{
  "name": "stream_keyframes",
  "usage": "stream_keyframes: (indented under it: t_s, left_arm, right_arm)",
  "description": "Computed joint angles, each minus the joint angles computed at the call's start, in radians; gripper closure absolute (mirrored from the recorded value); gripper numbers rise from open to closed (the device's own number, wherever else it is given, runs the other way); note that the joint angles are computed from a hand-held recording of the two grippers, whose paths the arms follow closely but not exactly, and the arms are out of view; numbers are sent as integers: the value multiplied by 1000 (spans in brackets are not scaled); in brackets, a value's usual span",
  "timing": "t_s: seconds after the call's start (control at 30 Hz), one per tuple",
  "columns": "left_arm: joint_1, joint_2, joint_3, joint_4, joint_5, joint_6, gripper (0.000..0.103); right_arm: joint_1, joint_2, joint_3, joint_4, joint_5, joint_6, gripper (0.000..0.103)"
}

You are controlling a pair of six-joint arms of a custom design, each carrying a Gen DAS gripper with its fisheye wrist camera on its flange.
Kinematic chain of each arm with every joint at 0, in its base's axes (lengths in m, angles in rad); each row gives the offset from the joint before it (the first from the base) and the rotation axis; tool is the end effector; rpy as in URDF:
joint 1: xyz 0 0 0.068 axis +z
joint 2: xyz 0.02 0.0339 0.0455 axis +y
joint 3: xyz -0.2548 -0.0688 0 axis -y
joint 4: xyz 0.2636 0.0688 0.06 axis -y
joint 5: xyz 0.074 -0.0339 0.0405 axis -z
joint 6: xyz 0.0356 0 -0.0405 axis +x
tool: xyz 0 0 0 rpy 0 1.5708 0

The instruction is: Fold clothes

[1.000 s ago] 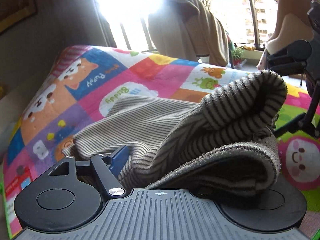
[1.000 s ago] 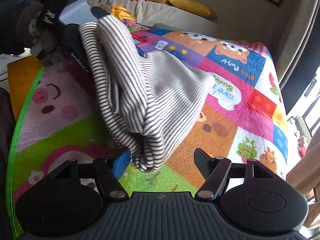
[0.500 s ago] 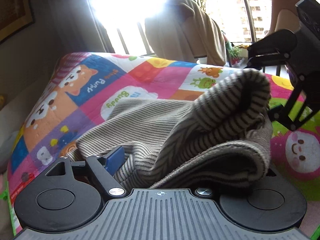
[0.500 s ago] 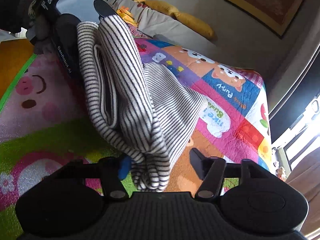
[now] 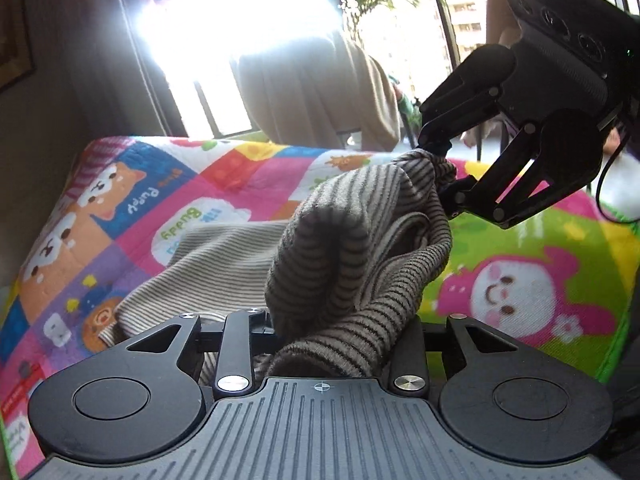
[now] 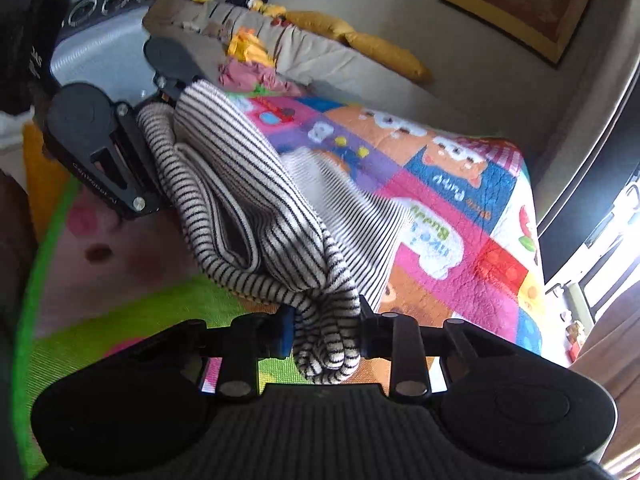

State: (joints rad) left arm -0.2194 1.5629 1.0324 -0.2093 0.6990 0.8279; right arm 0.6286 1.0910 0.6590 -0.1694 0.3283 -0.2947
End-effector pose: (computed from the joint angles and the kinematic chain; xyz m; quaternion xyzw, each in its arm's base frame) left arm 0.3371 -0.0986 0.2184 0.5495 0.6753 -0.1853 0.4557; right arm 0.2136 0.1411 0.2227 -0.3207 0.8155 -0.0662 0.4773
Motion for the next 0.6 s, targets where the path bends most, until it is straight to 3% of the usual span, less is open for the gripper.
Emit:
stream_keyframes:
  t_s: [0.1, 0.2, 0.3, 0.4, 0.47, 0.6]
  left_arm:
    - [31, -45, 30, -74, 82, -12, 67]
    - [41, -40, 71, -70, 93, -45, 66]
    - [39, 39, 147, -39, 54, -107, 65]
    - [45, 134, 243, -57, 40, -143, 62]
    - [55, 192, 305, -63, 44, -169, 60]
    - [72, 316, 445, -78, 32, -232, 52]
  right_arm:
    - [0, -88, 45, -79, -1, -16, 74]
    - [-4, -63, 81, -41, 35, -70, 64]
    - [-52, 51, 127, 53, 21, -91, 57]
    - [-97, 193, 192, 149, 8, -111, 42]
    - [-124, 283, 239, 201, -4, -122, 27]
    - [-175, 482, 368, 252, -9, -98, 16]
